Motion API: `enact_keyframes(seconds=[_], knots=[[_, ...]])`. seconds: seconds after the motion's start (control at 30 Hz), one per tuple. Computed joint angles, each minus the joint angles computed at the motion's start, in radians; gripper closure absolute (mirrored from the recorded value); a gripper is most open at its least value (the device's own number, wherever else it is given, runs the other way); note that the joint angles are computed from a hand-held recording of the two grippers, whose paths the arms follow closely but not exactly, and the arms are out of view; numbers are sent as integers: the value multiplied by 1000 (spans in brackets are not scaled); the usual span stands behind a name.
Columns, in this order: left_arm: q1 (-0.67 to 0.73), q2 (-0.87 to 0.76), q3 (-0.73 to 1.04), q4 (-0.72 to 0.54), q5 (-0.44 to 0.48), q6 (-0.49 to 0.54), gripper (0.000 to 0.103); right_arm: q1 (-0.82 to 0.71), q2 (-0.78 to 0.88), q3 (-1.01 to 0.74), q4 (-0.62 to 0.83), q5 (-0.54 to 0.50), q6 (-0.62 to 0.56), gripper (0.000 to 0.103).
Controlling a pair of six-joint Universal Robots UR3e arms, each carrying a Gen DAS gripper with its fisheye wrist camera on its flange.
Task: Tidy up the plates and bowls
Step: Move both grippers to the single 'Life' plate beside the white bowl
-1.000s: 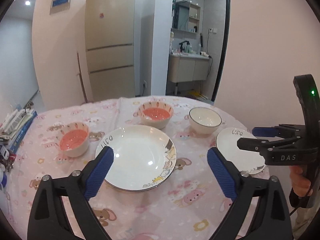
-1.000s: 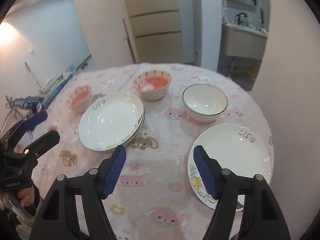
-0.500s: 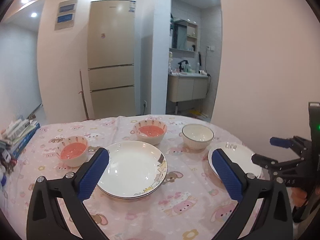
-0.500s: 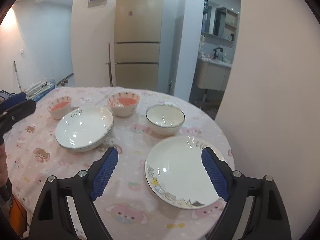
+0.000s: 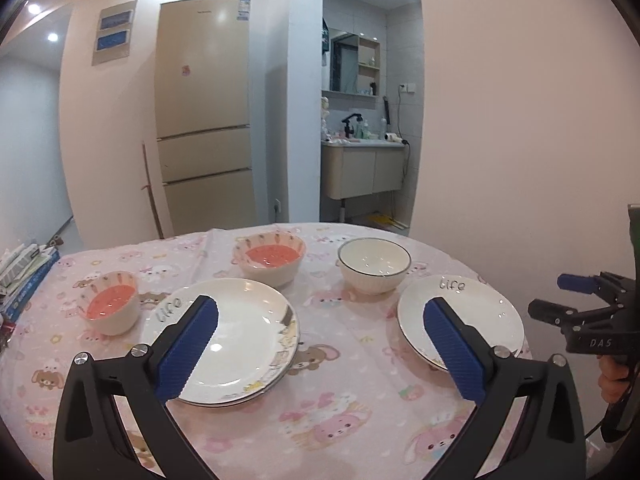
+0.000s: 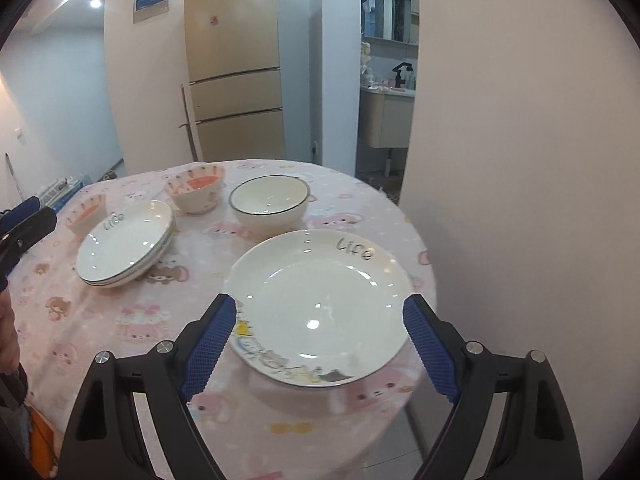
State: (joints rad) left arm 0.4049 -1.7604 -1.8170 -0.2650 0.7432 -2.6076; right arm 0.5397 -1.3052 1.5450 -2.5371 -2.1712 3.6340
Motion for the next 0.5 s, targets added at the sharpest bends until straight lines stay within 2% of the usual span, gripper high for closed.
enact_keyframes(seconds=[0.13, 0.2, 0.27, 0.3, 0.4, 0.5], knots=[[-97, -51, 68, -44, 82, 4, 1, -95, -90, 96, -41, 118, -7, 16], [-144, -85, 132, -116, 118, -1, 1, -152, -128, 139, -59, 176, -11, 16], [-184, -122, 199, -178, 155, -41, 1, -203, -151, 170, -67, 221, -20, 16], [-202, -142, 230, -194, 174, -70, 1, -244, -171, 198, -77, 273, -33, 21], [-240, -201, 272, -152, 200, -134, 1, -339, -197, 269, -125, 404, -41, 29], [-291, -267, 331, -147, 255, -139, 1, -368, -182, 311, -175, 399, -29, 32]])
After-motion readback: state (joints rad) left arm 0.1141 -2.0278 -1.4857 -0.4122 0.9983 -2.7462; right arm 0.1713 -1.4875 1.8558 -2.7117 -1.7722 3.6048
